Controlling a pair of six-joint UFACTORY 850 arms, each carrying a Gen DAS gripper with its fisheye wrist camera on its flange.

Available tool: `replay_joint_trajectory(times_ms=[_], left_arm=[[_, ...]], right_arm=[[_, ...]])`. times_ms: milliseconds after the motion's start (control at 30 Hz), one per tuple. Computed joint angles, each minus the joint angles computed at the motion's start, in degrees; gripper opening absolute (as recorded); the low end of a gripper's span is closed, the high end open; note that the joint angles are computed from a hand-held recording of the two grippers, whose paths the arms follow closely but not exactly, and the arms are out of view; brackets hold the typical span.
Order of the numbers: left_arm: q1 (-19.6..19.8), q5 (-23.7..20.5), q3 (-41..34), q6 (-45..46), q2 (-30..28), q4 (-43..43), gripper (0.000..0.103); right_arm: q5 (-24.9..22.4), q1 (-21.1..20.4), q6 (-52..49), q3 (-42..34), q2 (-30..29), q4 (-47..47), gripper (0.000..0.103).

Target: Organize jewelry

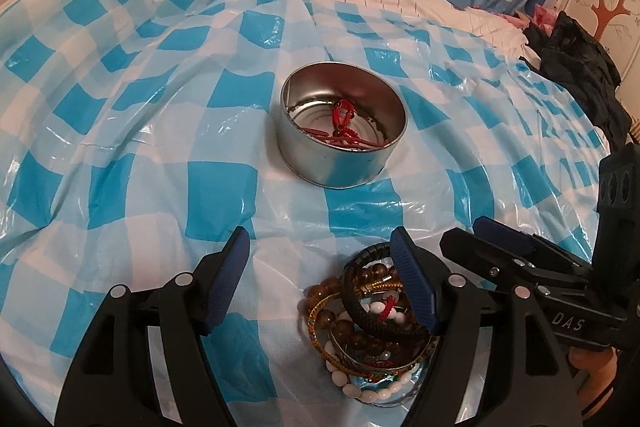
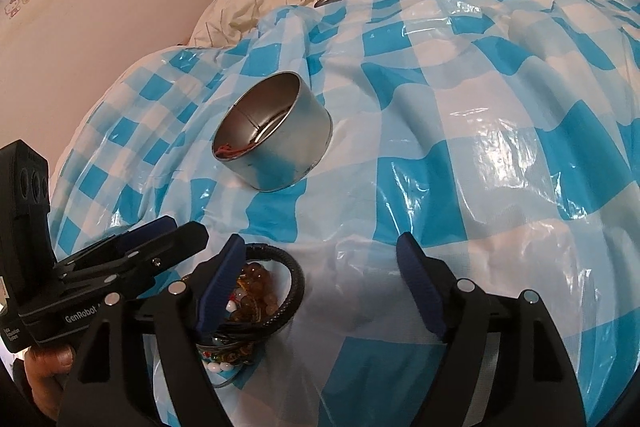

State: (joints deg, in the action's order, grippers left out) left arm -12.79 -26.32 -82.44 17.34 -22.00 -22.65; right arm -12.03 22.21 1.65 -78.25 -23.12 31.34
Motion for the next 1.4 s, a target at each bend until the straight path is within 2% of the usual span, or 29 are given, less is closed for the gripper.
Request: replay_joint_trajectory(times_ms=[433,500,533,600,667,767,900,933,967,1100,1233,1400], left_arm=[[-0.85,-2.13,-0.52,1.77,-1.37,0.34,0.069],[-0.4,-3.34,-0.93,4.35,-1.96,-2.92,0.063],[-0.2,-4.15,-1.17,5.1,-2.25,-3.94,0.056],[-0.1,-4.58,-1.42,4.76,-2.64,-3.69,0.051],[-0.4,-4.17,-1.53,3.02,-2.8,-0.83,0.042],[-0.76,-3.56,-1.24,3.01,-2.63,0.82,0.035],[-1.82,-1.99,-0.74,1.46,-2.19,5.49,0.029],[-1.95,-1.73,-0.68,1.46,-2.1,6.03,0.02],[-1.73,-2.26,-0.89,3.17,-2.17,4.26,0.016],[-0.11,-3.38,-1.53,7.01,-2.19,-2.49,0.01],[3.38,-3.26,-2.28,8.97,-1.91,-11.75,0.009],[5.26,-2.51,-2.47,6.5,-2.01,-12.5,0.009]], right_arm=[[1.25,-0.2,4.82,0.78,0.64,-3.42,0.08],[1.16,-0.25,4.99,0.71,0.6,-3.52,0.08],[1.16,-0.26,5.06,0.73,0.62,-3.57,0.08],[1.19,-0.26,5.08,0.76,0.7,-3.54,0.08],[1.37,-0.27,4.62,0.93,0.83,-3.09,0.08],[1.64,-0.34,4.33,1.06,0.97,-2.67,0.08],[1.77,-0.39,4.14,1.17,1.07,-2.42,0.08],[1.75,-0.39,4.08,1.17,1.06,-2.36,0.08],[1.75,-0.4,4.01,1.18,1.06,-2.32,0.08],[1.81,-0.4,3.52,1.24,1.16,-1.78,0.08],[1.26,-0.34,-4.44,1.05,1.27,5.45,0.08],[-3.94,1.26,-23.02,-1.77,-0.37,16.21,0.08]])
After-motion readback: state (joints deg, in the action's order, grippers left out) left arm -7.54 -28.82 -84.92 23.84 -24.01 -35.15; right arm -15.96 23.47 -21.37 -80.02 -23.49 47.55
